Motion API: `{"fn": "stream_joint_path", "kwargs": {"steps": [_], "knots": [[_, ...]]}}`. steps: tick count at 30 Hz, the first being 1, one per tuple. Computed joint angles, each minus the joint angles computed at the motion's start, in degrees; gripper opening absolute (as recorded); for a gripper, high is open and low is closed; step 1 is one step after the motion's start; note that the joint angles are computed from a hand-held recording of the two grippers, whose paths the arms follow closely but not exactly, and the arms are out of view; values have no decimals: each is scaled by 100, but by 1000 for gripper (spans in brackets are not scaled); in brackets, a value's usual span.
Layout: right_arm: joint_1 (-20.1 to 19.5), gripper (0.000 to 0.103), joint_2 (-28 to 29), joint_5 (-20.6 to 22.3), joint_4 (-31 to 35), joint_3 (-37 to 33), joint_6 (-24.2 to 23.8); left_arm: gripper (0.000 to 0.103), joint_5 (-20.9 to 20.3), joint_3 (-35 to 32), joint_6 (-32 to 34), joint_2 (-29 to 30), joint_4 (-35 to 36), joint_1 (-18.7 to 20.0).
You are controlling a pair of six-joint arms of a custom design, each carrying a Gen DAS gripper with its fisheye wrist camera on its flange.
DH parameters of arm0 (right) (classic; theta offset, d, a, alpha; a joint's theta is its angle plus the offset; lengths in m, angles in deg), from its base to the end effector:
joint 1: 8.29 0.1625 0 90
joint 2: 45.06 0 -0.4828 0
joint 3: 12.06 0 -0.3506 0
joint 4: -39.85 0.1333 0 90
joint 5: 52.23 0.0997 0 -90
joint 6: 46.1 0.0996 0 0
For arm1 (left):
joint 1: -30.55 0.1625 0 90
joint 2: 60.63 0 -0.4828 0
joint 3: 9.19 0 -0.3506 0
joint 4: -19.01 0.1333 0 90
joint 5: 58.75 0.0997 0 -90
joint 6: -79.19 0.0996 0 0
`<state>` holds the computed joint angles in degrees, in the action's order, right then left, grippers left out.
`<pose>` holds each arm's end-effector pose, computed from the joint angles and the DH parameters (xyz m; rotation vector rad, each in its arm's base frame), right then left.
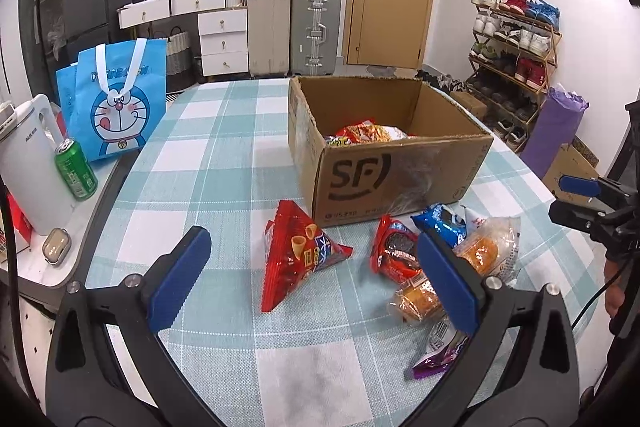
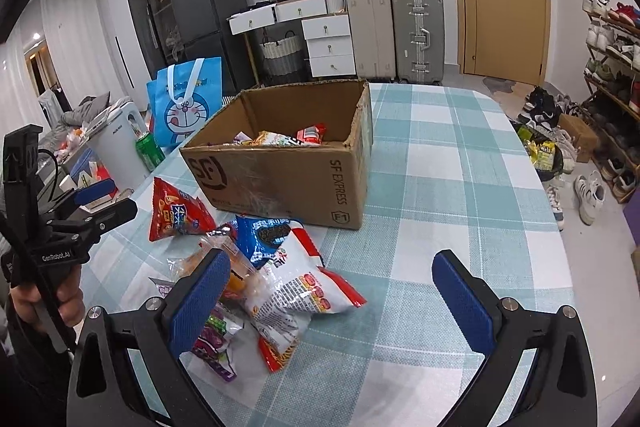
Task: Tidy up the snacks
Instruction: 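Withdraw both grippers toward the remaining snacks on the table, then lower the right gripper onto the white-and-red snack bag and close it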
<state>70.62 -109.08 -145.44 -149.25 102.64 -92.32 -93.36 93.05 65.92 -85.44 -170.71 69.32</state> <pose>0.0149 -0.5881 0.3339 0.7311 -2.4148 0.9615 -0.3550 -0.5612 0.0084 0.5260 2.2646 -1.0331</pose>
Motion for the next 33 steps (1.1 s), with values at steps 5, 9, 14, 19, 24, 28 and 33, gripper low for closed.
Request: {"fn": "stream_joint_path", "kwargs": {"steps": [5,9,14,19,24,28,33], "knots": [[5,102,65,-259,205,-99,-91,103,-52,-102,38,72,168,1],[38,102,202,-544,264,-172,-223,103,-58,-185,114,148,282,-5],[28,102,373,-706,453,-306,-126,103,-117,-256,162,213,389,3],[47,102,578,-884,489,-388,-180,103,-230,-279,174,233,462,21],[50,102,699,-792,512,-429,-118,103,-282,-314,248,284,504,16],[59,102,793,-725,490,-424,-120,103,-300,-362,314,337,584,13],[68,102,878,-745,577,-461,-73,103,-347,-399,337,382,675,34]]}}
